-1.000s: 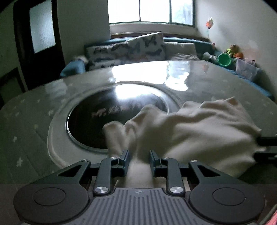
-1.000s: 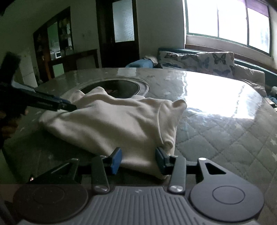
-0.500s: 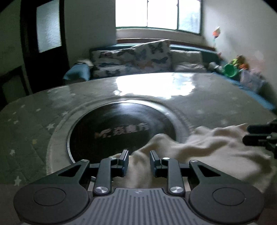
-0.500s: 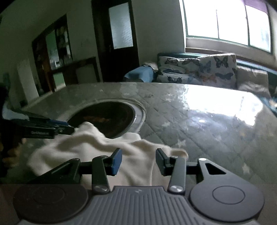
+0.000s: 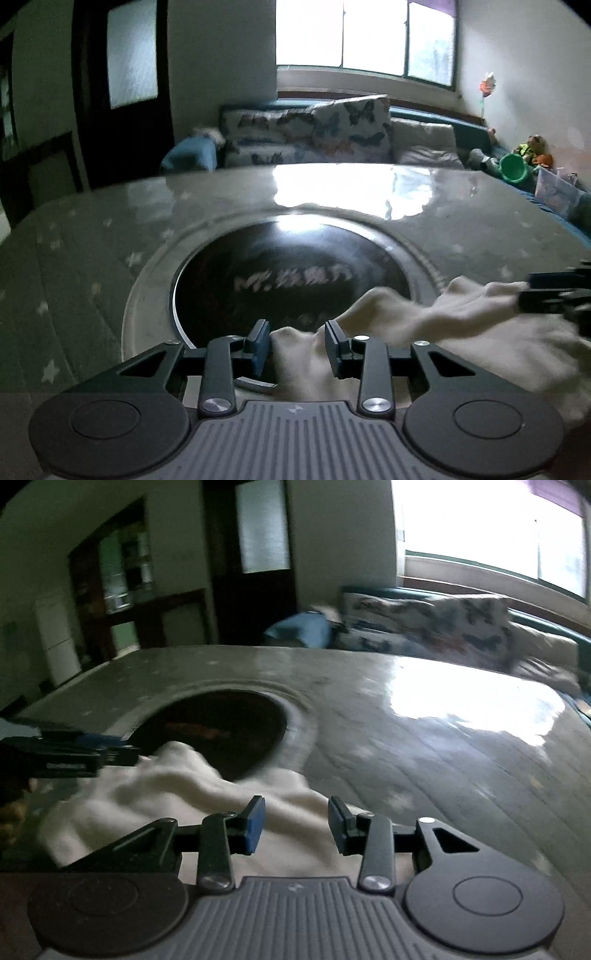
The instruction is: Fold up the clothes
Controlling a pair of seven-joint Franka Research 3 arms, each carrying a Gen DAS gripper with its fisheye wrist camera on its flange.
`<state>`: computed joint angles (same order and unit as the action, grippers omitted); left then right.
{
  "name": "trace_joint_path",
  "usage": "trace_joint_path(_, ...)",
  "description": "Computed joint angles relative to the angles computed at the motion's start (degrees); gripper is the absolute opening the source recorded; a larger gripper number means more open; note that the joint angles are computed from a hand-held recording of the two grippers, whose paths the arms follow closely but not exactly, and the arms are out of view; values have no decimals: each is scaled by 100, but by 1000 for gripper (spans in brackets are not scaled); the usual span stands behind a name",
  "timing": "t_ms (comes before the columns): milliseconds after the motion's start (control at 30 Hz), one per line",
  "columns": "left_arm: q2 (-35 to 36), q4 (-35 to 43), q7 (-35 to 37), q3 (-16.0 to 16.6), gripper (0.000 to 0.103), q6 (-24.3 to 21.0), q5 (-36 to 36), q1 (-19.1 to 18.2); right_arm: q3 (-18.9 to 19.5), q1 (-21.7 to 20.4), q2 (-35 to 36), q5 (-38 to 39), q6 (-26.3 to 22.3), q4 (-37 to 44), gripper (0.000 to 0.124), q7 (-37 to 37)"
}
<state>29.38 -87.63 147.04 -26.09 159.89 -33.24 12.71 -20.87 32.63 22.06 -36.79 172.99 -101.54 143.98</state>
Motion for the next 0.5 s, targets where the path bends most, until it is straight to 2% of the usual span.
trace_joint_path(67,-85,-140,320,-197,36,75,-176,144,400,-286,240,311,-91,348,38,-587)
trace_joint_path(167,-125,-181,531,-219,37,-56,-281,175,847,-592,580,923,-354,809,38,-1379)
trace_joint_path(200,-122,-180,546,-162,37,-62,-258,125,819,-564,679,1008,-427,927,38,-1482)
trace_joint_path(300,-86,-142,480,0,37,-95,-160,3,420,-258,851,1033,-537,1096,41,-1344)
trace_joint_path(367,-63,-119,412,70,41,-113,-90,-43,309,-176,807,1106,-437,1002,41,-1196)
trace_joint_path(500,-124,-92,366,-13,41,-306,-261,29,-110,174,589,954,-163,646,42,-855)
